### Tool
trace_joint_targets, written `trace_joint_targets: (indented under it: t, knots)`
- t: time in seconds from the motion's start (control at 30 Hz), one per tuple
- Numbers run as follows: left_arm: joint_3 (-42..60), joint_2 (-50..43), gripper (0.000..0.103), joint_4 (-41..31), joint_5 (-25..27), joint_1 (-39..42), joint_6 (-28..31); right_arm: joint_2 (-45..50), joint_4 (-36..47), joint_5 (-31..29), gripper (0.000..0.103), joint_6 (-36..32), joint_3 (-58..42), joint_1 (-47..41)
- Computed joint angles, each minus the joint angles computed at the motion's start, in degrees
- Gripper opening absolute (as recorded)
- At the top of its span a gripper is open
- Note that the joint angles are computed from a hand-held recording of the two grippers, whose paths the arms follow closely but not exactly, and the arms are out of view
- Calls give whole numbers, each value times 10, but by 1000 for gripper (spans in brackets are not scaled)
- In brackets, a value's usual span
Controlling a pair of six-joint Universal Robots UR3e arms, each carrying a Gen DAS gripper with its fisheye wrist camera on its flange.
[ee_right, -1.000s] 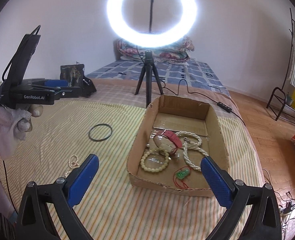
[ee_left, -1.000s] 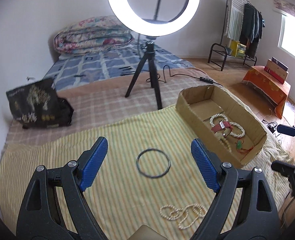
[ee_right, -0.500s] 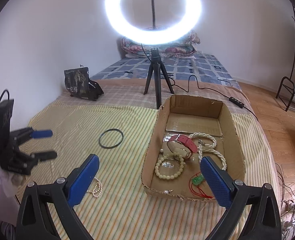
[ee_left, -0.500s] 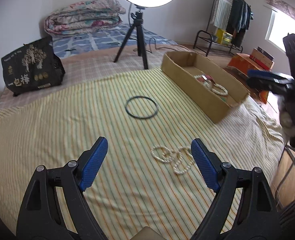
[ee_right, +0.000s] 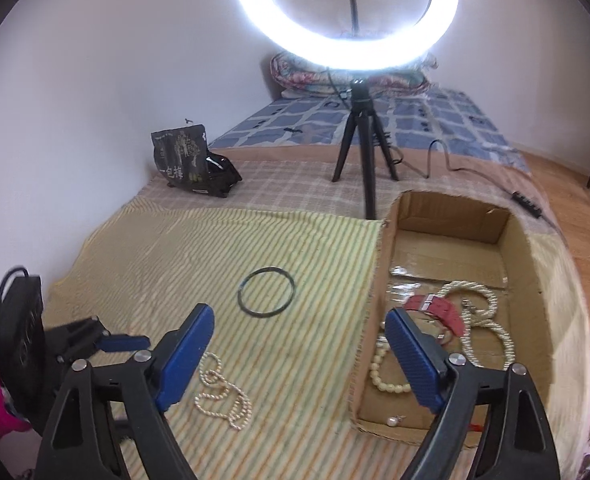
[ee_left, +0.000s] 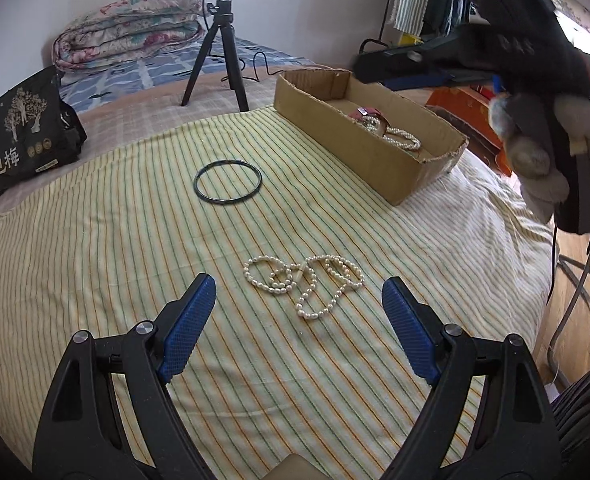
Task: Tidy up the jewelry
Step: 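Close the left tool on the pearl strand while the right tool grasps the dark bangle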
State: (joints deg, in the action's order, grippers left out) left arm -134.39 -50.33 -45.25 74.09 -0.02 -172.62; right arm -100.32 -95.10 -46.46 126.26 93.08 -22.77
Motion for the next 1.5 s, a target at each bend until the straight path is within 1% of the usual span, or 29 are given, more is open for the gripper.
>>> trace_joint_targets:
  t: [0.1, 0.2, 0.27, 0.33, 0.4, 0.53, 0.67, 0.77, 0.9, 1.03, 1.1, 1.17, 1.27, 1.4, 1.5]
  knots:
    - [-3, -20, 87, 31, 18, -28, -1, 34, -26, -11, 85, 39, -16, 38]
    - [-5, -29, 87, 43, 14, -32, -4, 69, -43, -25, 85, 62, -37, 74]
    - [-6, -41, 87, 54, 10, -33, -6, 95, -42, -35, 82, 76, -57, 97]
    - [-5, -60, 87, 72, 22, -45, -9, 127, -46, -50, 78, 100, -79, 122]
    - [-6, -73, 87, 89, 31, -55, -12, 157, -54, -62, 77, 125, -99, 141]
    - [-14, -92, 87, 123, 48, -77, -13, 211, -57, -75, 77, 161, -138, 169]
    - [-24, -98, 87, 139, 56, -86, -14, 249, -100, -107, 78, 210, -152, 201]
    - [-32, -105, 87, 154, 69, -94, -16, 279, -135, -118, 82, 245, -161, 219]
    - [-31, -132, 87, 177, 80, -101, -22, 316, -144, -138, 85, 271, -190, 237]
    - [-17, -174, 87, 199, 96, -112, -32, 344, -150, -161, 86, 281, -218, 256]
    - [-9, -197, 87, 213, 109, -119, -45, 350, -153, -176, 86, 274, -225, 267]
    - [-5, -211, 87, 220, 107, -119, -52, 358, -149, -187, 88, 265, -235, 278]
    - [3, -244, 87, 242, 143, -144, -67, 368, -146, -206, 88, 256, -246, 296]
    - [13, -266, 87, 247, 163, -158, -74, 372, -174, -238, 89, 250, -239, 319]
    - [26, -281, 87, 239, 170, -161, -79, 377, -180, -257, 89, 248, -241, 329]
